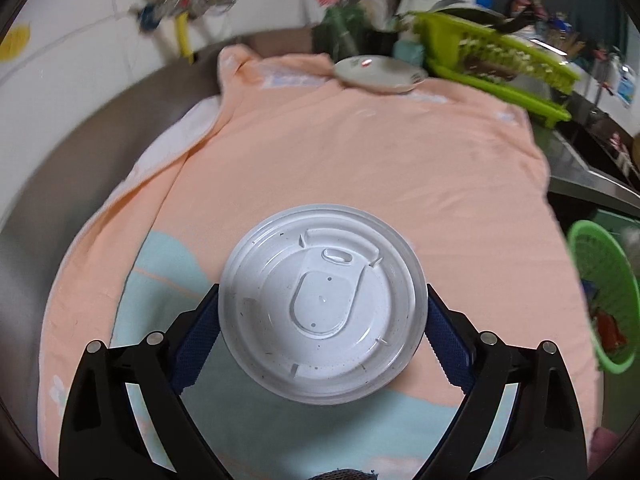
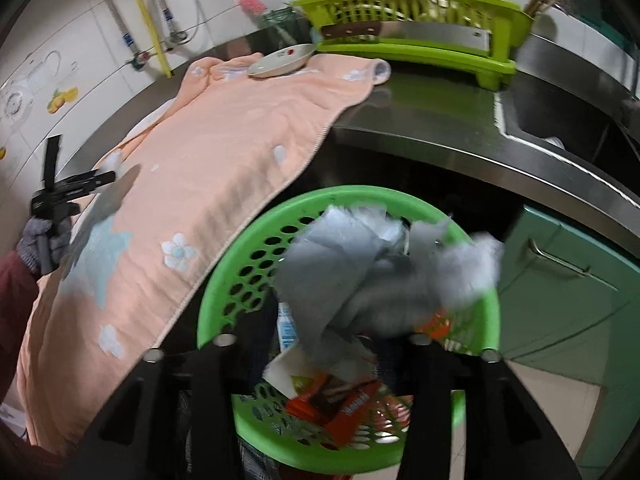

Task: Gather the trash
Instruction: 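Carry the white lid over the basket and release it with the left tool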

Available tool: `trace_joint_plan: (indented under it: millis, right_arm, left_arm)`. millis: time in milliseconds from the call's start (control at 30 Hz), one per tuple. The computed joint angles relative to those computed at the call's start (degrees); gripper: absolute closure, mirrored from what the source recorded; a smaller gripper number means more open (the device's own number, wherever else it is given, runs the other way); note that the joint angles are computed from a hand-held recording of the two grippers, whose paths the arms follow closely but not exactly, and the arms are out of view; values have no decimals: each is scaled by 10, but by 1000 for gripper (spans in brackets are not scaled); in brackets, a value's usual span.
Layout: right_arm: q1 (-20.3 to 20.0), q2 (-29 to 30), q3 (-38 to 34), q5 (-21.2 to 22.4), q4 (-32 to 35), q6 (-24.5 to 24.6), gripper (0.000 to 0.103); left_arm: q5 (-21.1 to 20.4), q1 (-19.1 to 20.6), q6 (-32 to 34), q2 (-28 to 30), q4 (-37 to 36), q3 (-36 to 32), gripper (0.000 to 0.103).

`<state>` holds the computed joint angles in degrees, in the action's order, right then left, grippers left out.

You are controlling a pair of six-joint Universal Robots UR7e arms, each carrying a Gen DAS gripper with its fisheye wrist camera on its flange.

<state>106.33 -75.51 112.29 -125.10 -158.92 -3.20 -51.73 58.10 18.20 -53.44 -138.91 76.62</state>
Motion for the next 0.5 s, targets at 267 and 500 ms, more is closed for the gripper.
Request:
trace_joint_plan:
  millis: [267,500]
  right_arm:
    - [7,-22,28,-35,-29,-19,41]
    - [15,-62,59,-21,-55,-30,35]
  left_arm:
    - [-45,-56,-12,-32,-28,73,11]
    - [-95,-107,-37,-41,-43,133,11]
